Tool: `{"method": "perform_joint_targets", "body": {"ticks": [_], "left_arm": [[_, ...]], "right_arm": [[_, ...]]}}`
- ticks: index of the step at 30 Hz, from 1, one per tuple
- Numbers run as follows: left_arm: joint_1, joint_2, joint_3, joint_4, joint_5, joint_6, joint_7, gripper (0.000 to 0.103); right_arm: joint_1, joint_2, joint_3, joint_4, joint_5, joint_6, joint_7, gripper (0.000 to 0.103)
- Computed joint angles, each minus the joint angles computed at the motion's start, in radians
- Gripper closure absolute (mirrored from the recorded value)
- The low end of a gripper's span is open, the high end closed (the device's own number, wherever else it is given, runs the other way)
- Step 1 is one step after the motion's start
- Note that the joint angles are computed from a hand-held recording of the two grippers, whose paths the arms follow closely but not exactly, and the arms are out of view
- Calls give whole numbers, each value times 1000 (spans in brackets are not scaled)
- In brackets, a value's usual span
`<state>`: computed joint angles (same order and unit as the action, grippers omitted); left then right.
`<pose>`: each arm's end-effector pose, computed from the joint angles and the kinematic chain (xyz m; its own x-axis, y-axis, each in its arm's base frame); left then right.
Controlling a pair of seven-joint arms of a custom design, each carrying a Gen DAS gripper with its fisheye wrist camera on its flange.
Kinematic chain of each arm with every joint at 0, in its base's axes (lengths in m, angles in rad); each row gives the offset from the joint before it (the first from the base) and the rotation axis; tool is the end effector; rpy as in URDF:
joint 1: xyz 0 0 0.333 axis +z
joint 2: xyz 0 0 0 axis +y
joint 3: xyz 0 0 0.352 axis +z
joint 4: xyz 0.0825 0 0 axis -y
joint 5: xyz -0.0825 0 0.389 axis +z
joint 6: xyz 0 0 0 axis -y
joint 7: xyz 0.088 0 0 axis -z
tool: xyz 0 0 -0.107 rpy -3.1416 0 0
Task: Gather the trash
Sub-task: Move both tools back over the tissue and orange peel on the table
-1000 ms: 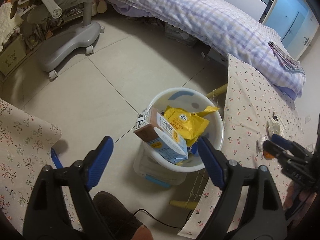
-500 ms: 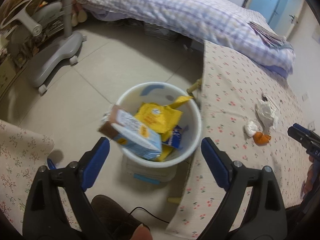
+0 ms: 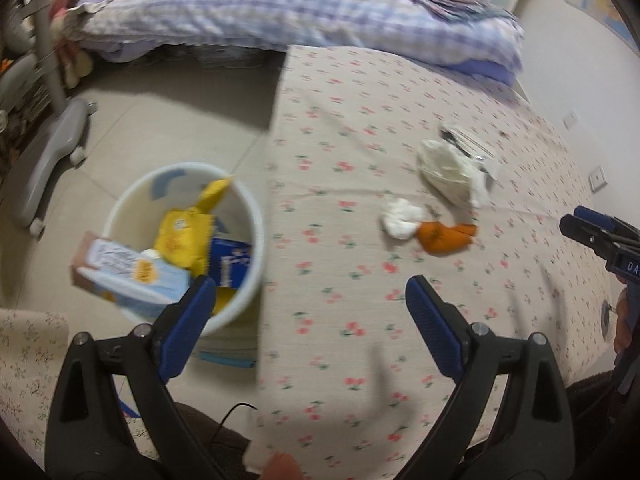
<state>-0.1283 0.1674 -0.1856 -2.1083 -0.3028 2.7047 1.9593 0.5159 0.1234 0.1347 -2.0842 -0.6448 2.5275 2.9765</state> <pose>0.5875 -0.1756 0.4166 -0.4495 -0.8883 0.0944 -0.8161 0.3654 -0.4477 0.4773 0.3683 0.4324 -0.2507 -0.9616 -0.1117 -0.8248 0.2725 -0.4954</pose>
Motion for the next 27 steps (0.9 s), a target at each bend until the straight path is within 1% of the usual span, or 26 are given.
{"method": "perform_joint_targets", "body": {"ticks": [6, 11, 14, 17, 19, 23, 25, 27], "left_arm": [[-23, 14, -32, 10, -32, -8, 47, 8], [-44, 36, -47, 25, -56, -11, 69, 8], [-50, 54, -62, 36, -91, 4, 98, 8], [-65, 67, -71, 35, -108, 47, 100, 9], [-66, 76, -78, 47, -125, 48, 105, 20], [-67, 92, -78, 69, -153, 70, 82, 28], [-63, 102, -74, 86, -166, 72, 55, 39], [-59, 111, -67, 102, -173, 68, 23, 46]], "right_arm": [[-17, -67, 3, -89, 5, -3, 28, 24], [-40, -110, 10, -151, 18, -1, 38, 24], [-51, -126, 14, -176, 26, 3, 42, 24], [-60, -137, 19, -191, 29, 6, 47, 24], [-63, -143, 21, -199, 30, 10, 50, 24], [-70, -154, 25, -213, 30, 15, 54, 24], [-73, -159, 26, -219, 30, 15, 56, 24], [-75, -163, 27, -223, 31, 15, 55, 24]]}}
